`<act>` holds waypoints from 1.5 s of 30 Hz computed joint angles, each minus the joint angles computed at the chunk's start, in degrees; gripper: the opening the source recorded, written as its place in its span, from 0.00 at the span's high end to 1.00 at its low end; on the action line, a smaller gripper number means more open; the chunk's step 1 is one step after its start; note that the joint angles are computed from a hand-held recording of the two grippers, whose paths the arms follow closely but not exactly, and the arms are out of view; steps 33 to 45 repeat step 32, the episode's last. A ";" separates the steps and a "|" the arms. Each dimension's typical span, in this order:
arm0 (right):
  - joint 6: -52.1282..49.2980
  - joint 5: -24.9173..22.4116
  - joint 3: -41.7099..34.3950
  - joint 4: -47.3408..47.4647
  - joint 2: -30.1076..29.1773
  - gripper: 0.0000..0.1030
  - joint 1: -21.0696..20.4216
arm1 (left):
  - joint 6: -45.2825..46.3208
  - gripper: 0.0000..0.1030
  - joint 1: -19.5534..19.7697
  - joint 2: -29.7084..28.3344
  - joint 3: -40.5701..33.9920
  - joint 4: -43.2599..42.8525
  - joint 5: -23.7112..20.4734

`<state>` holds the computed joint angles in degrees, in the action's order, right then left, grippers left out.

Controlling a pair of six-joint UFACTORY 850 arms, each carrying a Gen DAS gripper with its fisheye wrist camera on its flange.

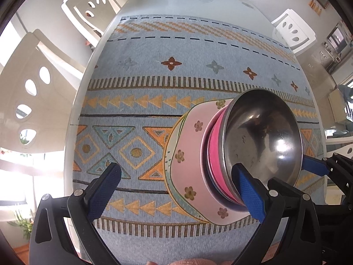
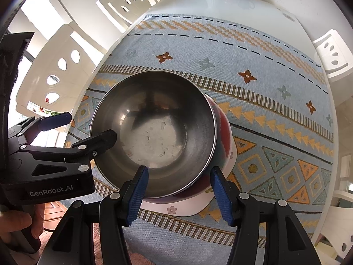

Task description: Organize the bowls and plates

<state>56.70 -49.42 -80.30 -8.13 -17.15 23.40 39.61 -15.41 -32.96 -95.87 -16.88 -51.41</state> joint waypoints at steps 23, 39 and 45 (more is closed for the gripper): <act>-1.09 0.26 -0.44 0.85 -0.45 0.45 -0.22 | 0.61 0.02 -0.38 0.90 1.42 0.89 3.06; -1.45 0.26 -0.53 1.24 -0.64 0.45 -0.27 | 0.93 0.02 -0.40 1.51 2.21 1.03 4.48; -1.45 0.26 -0.53 1.24 -0.64 0.45 -0.27 | 0.93 0.02 -0.40 1.51 2.21 1.03 4.48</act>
